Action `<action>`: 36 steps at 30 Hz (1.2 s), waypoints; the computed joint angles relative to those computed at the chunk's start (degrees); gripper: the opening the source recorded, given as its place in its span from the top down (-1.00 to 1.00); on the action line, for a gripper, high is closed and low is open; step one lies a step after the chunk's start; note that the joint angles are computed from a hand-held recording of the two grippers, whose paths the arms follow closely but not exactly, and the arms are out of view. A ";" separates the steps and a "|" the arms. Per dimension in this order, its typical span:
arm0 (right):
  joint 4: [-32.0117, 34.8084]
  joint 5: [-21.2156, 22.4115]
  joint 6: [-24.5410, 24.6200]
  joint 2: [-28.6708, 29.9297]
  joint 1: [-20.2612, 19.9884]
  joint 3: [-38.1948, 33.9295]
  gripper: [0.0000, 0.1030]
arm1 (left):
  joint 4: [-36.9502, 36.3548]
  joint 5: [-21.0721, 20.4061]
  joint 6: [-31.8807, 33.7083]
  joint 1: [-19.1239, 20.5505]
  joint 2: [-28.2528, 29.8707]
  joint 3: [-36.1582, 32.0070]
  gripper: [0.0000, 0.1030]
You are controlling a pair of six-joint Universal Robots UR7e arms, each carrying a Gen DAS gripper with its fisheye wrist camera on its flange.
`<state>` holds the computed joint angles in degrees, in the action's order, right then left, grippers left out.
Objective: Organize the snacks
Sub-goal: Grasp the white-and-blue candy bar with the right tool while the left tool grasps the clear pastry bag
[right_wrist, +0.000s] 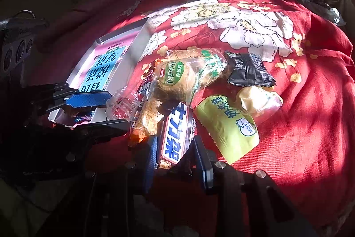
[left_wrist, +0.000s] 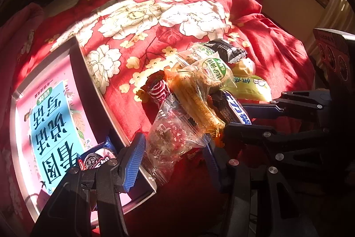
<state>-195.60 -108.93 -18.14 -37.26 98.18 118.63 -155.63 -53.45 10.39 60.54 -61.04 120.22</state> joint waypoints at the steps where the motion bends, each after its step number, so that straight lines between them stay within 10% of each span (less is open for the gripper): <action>1: -0.03 0.78 0.08 -0.04 -0.33 -0.10 0.37 | 0.24 -0.26 -0.42 0.25 0.22 -0.26 -0.05; 26: -1.99 23.69 8.77 -5.85 -7.86 6.86 0.44 | -4.08 -7.71 -5.53 1.99 -4.86 0.61 0.11; 36: -4.36 20.69 8.22 -5.25 -5.10 6.14 0.44 | -5.87 -7.81 -6.17 1.91 -7.51 1.43 0.11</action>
<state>-199.96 -88.24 -9.92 -42.51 93.08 124.76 -161.50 -61.26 4.23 62.45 -68.56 121.65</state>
